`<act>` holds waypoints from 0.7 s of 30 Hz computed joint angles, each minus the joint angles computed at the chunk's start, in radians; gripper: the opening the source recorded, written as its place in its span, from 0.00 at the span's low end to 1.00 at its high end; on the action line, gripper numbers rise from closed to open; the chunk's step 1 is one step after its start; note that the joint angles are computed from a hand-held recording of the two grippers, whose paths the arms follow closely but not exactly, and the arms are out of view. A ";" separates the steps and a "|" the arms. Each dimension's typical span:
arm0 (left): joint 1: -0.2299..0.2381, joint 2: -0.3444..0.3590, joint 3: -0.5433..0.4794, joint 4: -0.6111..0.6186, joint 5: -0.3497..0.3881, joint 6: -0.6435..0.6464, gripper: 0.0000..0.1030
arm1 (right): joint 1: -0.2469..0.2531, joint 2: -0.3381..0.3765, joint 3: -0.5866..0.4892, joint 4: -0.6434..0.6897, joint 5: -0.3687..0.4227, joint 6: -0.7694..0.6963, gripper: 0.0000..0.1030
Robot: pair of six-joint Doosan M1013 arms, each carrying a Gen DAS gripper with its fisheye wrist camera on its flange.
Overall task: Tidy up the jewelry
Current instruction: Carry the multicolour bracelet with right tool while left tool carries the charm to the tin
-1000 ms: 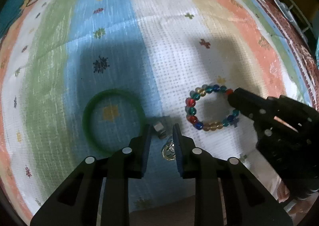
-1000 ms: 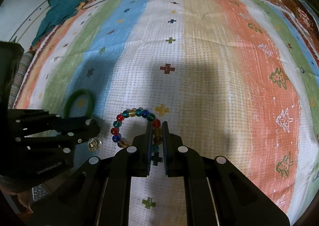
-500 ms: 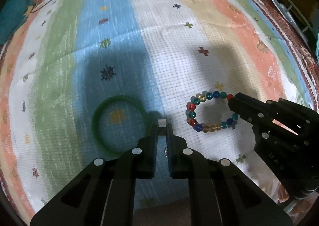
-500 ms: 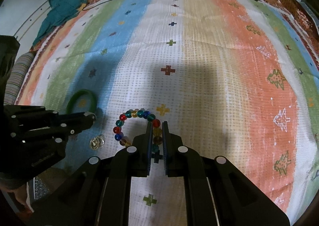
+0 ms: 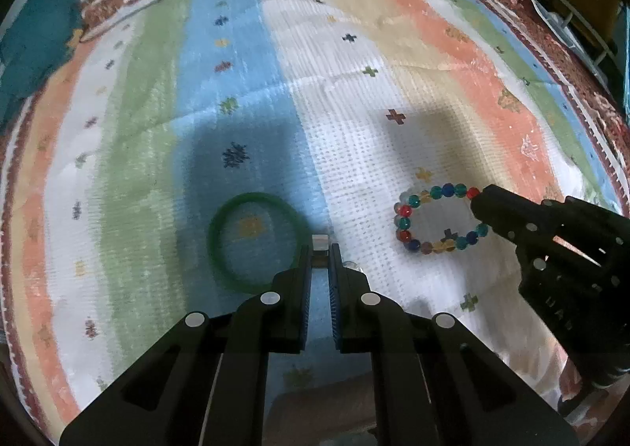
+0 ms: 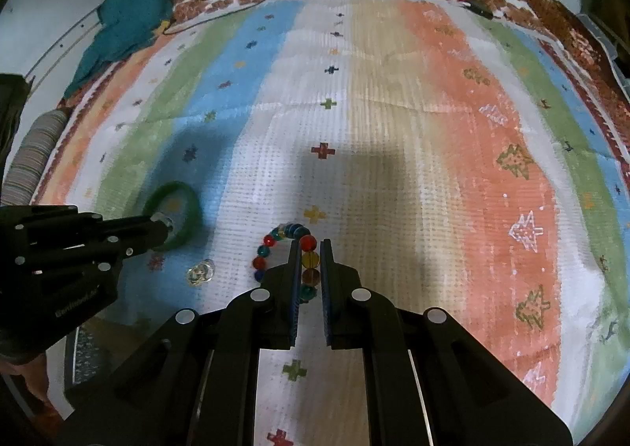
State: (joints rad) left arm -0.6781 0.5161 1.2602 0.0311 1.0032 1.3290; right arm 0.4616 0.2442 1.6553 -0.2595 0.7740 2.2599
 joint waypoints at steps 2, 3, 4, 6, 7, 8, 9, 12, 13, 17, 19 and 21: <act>-0.003 -0.017 0.020 0.017 -0.021 -0.014 0.08 | 0.009 -0.005 0.001 -0.030 0.004 0.019 0.10; -0.004 -0.027 0.031 0.025 -0.035 -0.023 0.08 | 0.018 -0.008 0.002 -0.059 0.008 0.036 0.10; -0.005 -0.040 0.045 0.032 -0.057 -0.031 0.08 | 0.022 -0.012 0.005 -0.072 0.006 0.046 0.10; -0.010 -0.055 0.059 0.058 -0.079 -0.050 0.08 | 0.030 -0.020 0.011 -0.084 -0.005 0.065 0.10; -0.012 -0.065 0.068 0.071 -0.091 -0.056 0.08 | 0.031 -0.026 0.016 -0.074 -0.016 0.065 0.10; -0.013 -0.072 0.073 0.073 -0.099 -0.058 0.08 | 0.034 -0.029 0.017 -0.079 -0.017 0.070 0.10; -0.014 -0.078 0.079 0.076 -0.107 -0.061 0.08 | 0.042 -0.032 0.018 -0.108 -0.012 0.086 0.10; -0.022 -0.103 0.103 0.112 -0.145 -0.085 0.08 | 0.055 -0.045 0.024 -0.165 -0.016 0.128 0.10; -0.024 -0.112 0.113 0.123 -0.161 -0.093 0.08 | 0.059 -0.052 0.030 -0.181 -0.025 0.147 0.10; -0.031 -0.142 0.149 0.147 -0.206 -0.105 0.08 | 0.072 -0.072 0.043 -0.233 -0.044 0.198 0.10; -0.031 -0.152 0.160 0.143 -0.214 -0.107 0.08 | 0.081 -0.081 0.049 -0.254 -0.050 0.213 0.10; -0.032 -0.167 0.175 0.139 -0.228 -0.110 0.08 | 0.089 -0.090 0.054 -0.272 -0.056 0.225 0.10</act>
